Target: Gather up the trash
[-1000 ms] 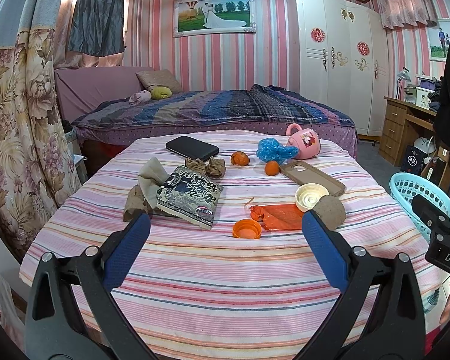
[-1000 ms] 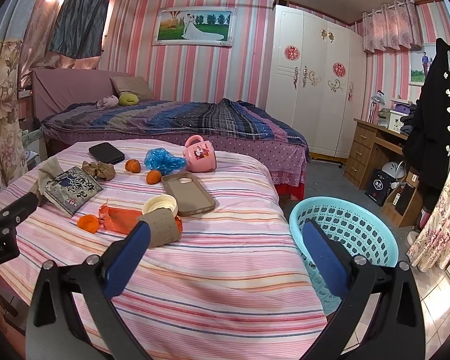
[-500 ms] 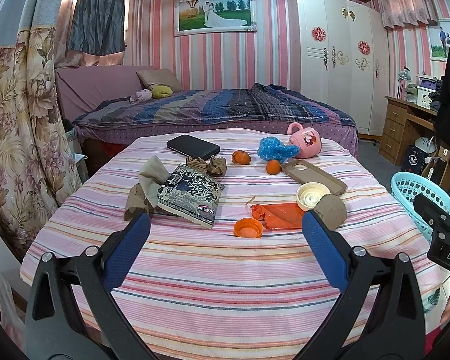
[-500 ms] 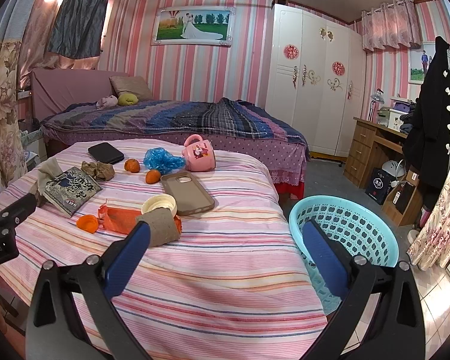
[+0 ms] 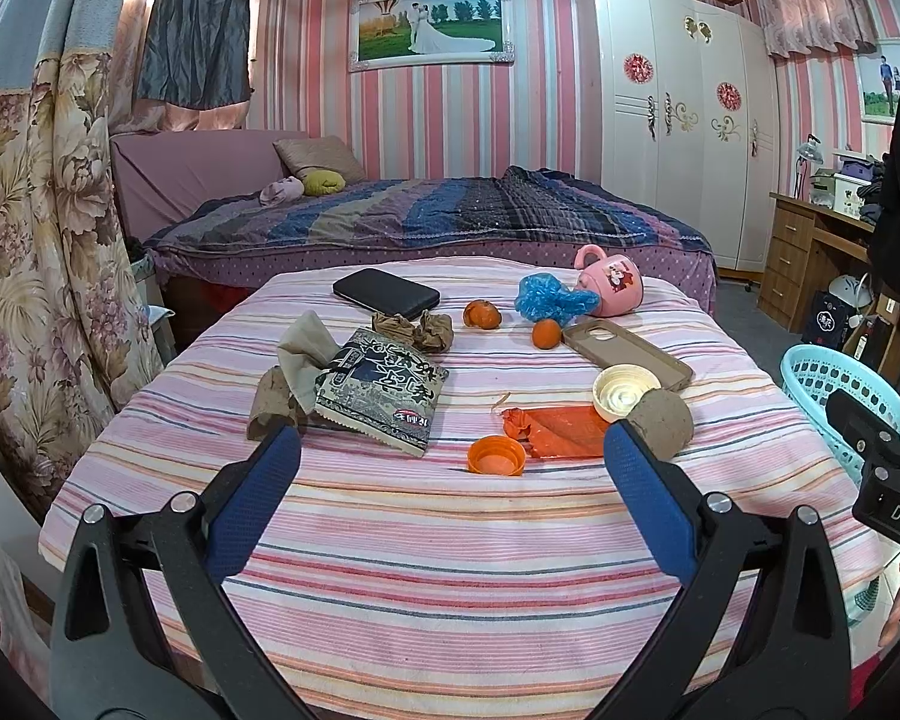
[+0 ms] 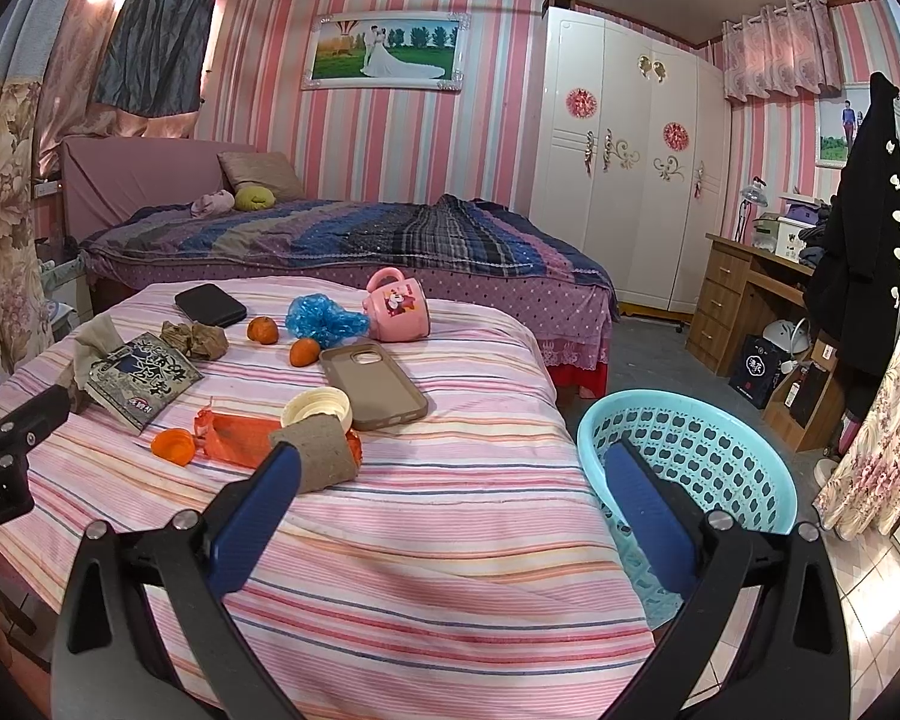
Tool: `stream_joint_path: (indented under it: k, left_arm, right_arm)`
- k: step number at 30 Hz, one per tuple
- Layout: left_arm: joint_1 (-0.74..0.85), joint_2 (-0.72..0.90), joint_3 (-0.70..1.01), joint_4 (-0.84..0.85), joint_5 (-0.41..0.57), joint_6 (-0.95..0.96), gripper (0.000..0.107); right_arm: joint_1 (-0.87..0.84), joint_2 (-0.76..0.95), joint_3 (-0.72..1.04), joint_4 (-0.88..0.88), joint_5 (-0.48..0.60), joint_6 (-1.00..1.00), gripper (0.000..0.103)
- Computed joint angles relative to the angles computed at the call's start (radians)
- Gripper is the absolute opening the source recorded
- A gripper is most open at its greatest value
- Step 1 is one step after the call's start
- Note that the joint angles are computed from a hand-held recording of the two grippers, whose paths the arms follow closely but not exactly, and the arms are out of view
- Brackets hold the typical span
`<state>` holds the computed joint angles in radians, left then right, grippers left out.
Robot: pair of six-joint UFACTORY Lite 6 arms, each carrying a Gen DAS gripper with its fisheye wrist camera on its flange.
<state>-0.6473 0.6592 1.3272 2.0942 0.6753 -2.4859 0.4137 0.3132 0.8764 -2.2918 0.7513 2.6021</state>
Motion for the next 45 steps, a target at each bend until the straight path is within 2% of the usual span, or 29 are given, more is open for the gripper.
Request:
stream_joint_path:
  k: [36,45]
  left_arm:
    - [0.004,-0.002,-0.018,0.014,0.005,-0.021,0.098]
    - [0.009,-0.015,-0.039,0.013,0.012,-0.025,0.098]
  right_arm:
    - [-0.010,0.010,-0.007,-0.019,0.003,0.025,0.099]
    - [-0.020,0.032,0.012,-0.046,-0.025,0.051,0.099]
